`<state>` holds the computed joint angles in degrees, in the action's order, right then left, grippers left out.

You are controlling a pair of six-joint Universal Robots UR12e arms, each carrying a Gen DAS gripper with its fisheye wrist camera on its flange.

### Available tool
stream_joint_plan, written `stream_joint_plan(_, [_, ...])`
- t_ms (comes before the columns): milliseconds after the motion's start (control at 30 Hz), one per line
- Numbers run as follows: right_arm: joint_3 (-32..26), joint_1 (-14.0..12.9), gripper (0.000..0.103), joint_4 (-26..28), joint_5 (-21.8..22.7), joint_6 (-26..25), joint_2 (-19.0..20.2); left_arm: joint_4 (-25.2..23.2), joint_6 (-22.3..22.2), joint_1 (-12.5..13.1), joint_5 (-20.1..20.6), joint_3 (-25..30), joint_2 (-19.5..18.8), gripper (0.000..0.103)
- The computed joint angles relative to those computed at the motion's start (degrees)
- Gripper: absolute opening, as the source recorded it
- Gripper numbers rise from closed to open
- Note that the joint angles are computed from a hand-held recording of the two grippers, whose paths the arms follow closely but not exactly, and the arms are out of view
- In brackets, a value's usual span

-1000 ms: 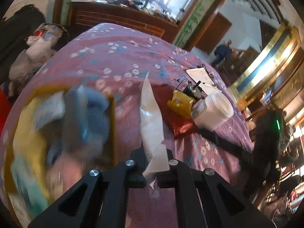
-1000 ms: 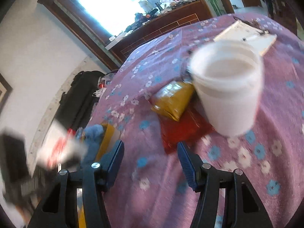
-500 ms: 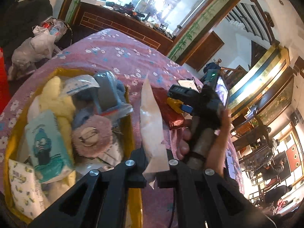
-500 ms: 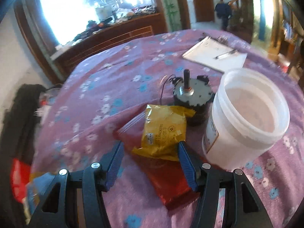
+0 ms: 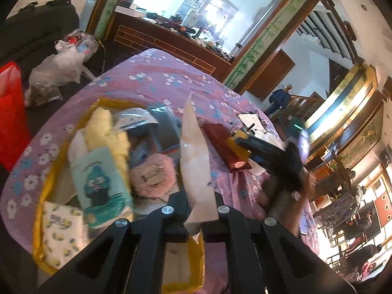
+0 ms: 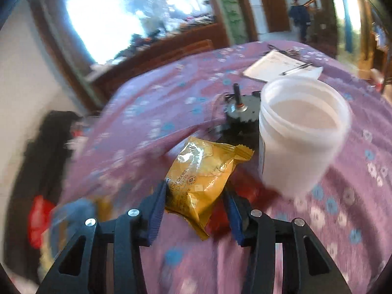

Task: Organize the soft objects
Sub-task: 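Carry the white sachet and yellow snack packet into the tray and open both grippers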

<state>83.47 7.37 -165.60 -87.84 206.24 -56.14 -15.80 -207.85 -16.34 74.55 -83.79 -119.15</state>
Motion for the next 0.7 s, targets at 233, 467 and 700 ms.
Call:
stream_joint_plan(233, [9.91,-1.37,0.05,-13.03,23.31,-7.64,-5.22,-2.66,-0.03,0.38,1.3,-2.43,2.4,0.006])
stream_joint_plan(467, [12.23,0.73,0.05,-8.9,34.06,-19.35,-6.27,-4.05,-2.56,1.81,-4.98,-4.88,3.41,0.006])
stream_joint_plan(700, [10.48,3.07,0.051,3.58,31.88,-28.58,-5.47,-4.81,-6.5,3.29,-9.09,-5.45,2.59,0.007])
